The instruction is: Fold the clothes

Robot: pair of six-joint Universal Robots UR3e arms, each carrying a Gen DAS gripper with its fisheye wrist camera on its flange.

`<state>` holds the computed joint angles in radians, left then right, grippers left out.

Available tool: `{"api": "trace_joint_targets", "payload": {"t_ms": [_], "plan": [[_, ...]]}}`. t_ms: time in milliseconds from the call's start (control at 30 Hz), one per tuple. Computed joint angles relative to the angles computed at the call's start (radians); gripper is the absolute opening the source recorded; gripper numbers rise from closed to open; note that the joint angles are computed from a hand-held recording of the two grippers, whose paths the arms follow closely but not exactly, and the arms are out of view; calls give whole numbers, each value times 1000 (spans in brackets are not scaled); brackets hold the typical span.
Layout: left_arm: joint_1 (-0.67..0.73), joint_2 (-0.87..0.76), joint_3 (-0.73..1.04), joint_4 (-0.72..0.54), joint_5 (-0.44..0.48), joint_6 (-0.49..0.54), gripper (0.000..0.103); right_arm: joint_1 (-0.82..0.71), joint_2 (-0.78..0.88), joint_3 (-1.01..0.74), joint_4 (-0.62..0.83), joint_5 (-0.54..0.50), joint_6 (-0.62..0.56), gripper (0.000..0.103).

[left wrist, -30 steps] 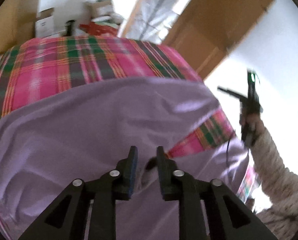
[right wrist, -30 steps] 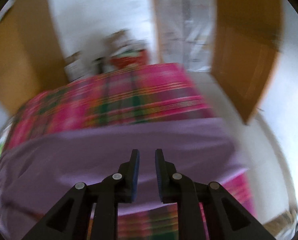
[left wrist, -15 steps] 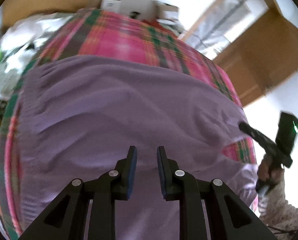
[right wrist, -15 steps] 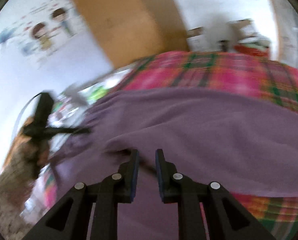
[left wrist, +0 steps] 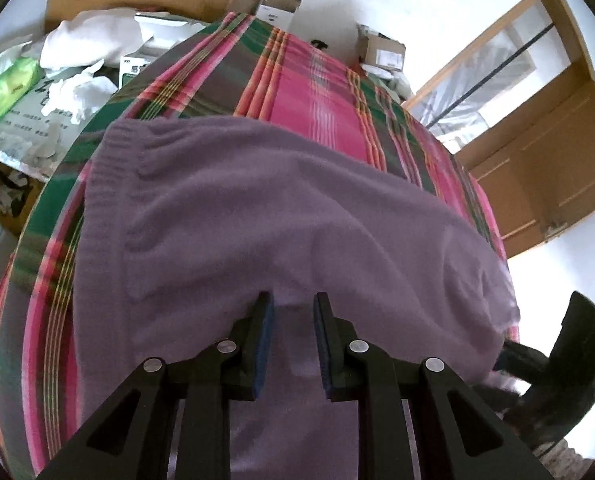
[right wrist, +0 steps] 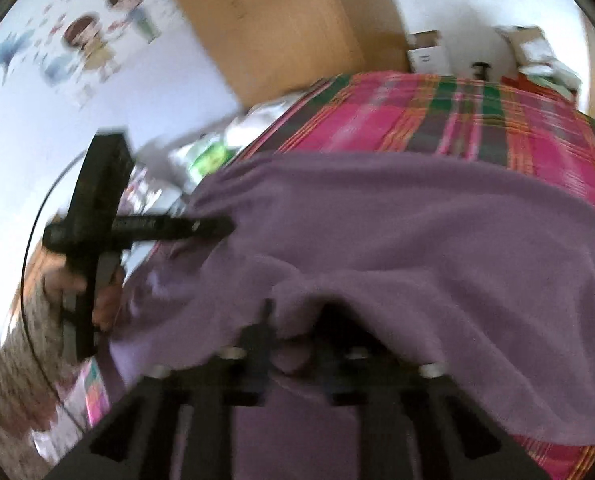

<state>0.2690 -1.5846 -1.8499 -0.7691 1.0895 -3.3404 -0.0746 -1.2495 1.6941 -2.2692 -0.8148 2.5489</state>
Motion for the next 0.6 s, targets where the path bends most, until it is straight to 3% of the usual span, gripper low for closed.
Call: {"api": "trace_joint_targets", "payload": {"t_ms": [133,267,467,600], "plan": [[6,-43,35,18,1,5,21,25,85,-70,-91,-51,102,13],[4,-86,73,44,31,-10,21,55,157,-154,-40,-110,132,14],[2,-107,78,80,48,-23,21,-40,34,-49,12,-57,46,24],[26,-59,39,73,77,-28,21,-117,-81,74,25,-81,-55,31]]}}
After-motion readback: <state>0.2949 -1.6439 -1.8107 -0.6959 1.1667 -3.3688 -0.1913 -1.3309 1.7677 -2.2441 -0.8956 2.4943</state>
